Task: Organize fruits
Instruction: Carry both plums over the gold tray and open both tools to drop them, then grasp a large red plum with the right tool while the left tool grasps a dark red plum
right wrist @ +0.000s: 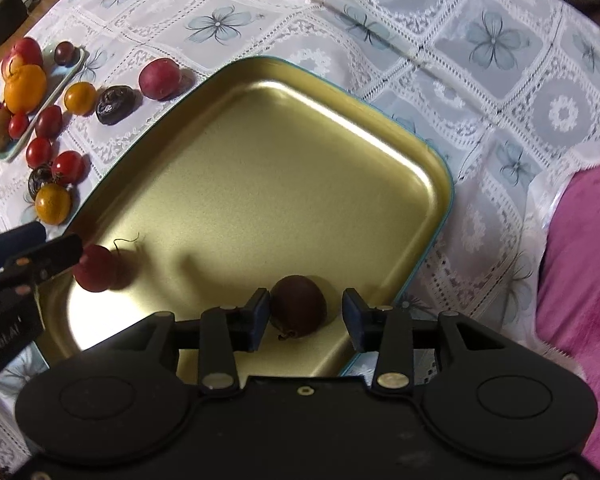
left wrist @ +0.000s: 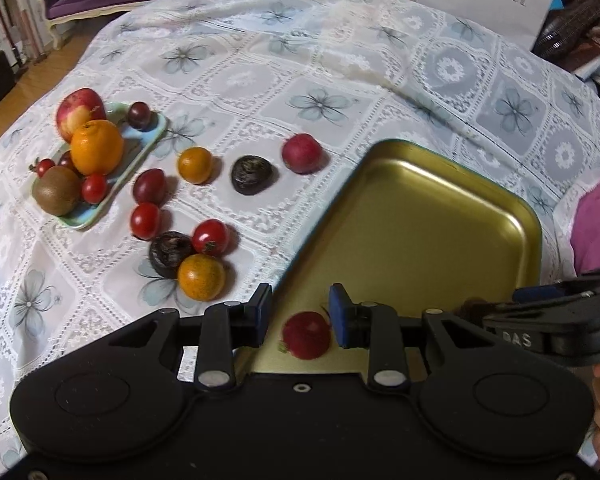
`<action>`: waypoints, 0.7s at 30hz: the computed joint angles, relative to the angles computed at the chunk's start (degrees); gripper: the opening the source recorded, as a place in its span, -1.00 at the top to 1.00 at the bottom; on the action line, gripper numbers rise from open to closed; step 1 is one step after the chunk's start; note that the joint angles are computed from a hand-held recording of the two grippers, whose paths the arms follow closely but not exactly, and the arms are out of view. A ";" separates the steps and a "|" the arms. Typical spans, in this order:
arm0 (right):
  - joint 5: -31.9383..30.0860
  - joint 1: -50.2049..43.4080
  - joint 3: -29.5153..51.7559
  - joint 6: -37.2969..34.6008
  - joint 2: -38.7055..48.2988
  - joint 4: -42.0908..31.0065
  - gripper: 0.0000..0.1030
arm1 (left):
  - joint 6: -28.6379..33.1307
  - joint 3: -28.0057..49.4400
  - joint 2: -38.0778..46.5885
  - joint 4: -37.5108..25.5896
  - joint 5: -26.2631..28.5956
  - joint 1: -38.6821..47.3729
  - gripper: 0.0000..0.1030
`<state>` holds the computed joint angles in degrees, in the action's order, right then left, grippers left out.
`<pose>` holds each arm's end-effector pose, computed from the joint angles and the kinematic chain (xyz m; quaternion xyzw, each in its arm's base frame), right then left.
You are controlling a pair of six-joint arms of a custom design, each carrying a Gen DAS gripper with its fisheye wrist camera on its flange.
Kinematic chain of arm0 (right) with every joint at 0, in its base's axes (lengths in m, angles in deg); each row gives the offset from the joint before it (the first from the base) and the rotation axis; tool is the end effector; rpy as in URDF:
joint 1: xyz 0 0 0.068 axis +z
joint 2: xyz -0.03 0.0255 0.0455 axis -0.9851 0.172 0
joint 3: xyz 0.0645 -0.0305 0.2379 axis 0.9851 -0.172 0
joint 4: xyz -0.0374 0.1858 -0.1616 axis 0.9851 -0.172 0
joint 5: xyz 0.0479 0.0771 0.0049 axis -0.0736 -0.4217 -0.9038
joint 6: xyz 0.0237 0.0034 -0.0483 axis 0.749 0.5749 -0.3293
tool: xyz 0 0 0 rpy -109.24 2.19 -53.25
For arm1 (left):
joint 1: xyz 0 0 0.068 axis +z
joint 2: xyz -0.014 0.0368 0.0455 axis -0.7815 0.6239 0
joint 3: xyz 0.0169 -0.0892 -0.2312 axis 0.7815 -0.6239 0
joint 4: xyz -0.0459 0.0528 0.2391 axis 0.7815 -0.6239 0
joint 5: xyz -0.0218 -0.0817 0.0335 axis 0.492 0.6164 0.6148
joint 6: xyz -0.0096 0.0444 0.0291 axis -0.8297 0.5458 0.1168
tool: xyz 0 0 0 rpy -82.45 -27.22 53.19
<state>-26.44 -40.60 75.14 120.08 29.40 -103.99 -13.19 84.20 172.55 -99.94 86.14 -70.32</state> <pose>0.2917 0.2299 0.2358 0.0906 0.9876 -0.0437 0.1204 0.3227 -0.1138 0.2495 0.1494 0.9544 -0.0858 0.2439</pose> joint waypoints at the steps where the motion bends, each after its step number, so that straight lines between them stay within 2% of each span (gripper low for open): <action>1: 0.27 0.20 0.02 -0.29 -0.15 -0.06 0.16 | -0.19 0.04 -0.04 0.08 0.03 0.45 0.23; 6: -0.24 0.32 -0.16 -1.33 -1.54 0.17 0.16 | -2.14 0.83 0.37 0.47 0.13 2.70 0.23; 12: 0.32 0.35 0.39 -0.82 -2.81 1.29 0.15 | -2.73 2.88 1.44 -0.02 -3.15 4.55 0.23; 16: 1.13 0.75 3.40 -1.23 -1.47 0.52 0.15 | -3.46 7.91 3.65 -2.54 -2.59 7.40 0.23; 21: -1.47 0.42 10.31 -3.67 2.48 -1.42 0.15 | -3.13 15.36 6.85 -4.86 -4.34 10.08 0.19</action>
<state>-27.91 -40.18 85.45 116.42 31.88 -105.41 -16.32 99.56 179.40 -104.80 81.80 -60.23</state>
